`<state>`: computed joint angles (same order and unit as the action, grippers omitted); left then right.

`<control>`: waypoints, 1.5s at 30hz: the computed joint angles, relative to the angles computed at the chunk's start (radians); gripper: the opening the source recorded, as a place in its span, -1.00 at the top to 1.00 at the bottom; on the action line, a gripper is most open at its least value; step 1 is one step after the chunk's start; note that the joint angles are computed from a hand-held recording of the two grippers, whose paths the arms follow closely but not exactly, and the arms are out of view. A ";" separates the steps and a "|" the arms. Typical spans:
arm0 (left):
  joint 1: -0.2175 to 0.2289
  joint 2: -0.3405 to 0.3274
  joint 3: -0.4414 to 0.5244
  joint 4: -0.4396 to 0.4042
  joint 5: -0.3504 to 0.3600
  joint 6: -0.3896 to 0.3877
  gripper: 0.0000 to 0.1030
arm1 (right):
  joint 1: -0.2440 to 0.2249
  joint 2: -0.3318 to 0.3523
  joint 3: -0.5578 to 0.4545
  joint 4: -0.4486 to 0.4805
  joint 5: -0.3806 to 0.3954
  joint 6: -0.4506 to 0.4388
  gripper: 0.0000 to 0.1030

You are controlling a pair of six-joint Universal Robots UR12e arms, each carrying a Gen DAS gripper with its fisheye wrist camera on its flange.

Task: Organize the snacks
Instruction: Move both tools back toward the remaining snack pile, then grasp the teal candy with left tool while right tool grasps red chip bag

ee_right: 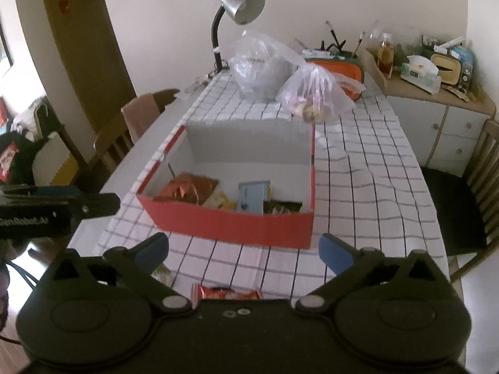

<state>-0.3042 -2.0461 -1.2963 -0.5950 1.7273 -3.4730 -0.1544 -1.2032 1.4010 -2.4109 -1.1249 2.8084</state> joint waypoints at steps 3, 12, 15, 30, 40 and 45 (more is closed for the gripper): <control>0.006 0.014 -0.032 -0.005 -0.003 -0.014 -0.54 | 0.001 -0.006 0.019 0.017 -0.010 0.000 -1.00; 0.023 0.032 -0.103 -0.043 -0.003 -0.081 -0.54 | 0.017 0.001 0.048 0.056 -0.068 0.034 -1.00; 0.029 0.030 -0.114 -0.062 -0.011 -0.096 -0.54 | 0.023 0.006 0.055 0.071 -0.090 0.028 -1.00; 0.038 -0.017 -0.099 -0.185 -0.001 -0.144 -0.52 | 0.053 0.048 0.047 0.163 -0.155 -0.005 -1.00; 0.054 -0.042 -0.082 -0.240 -0.067 -0.167 -0.11 | 0.062 0.079 0.031 0.178 -0.183 -0.026 -0.99; 0.053 -0.053 -0.074 -0.253 -0.068 -0.167 0.02 | 0.060 0.091 0.022 0.189 -0.172 -0.017 -0.99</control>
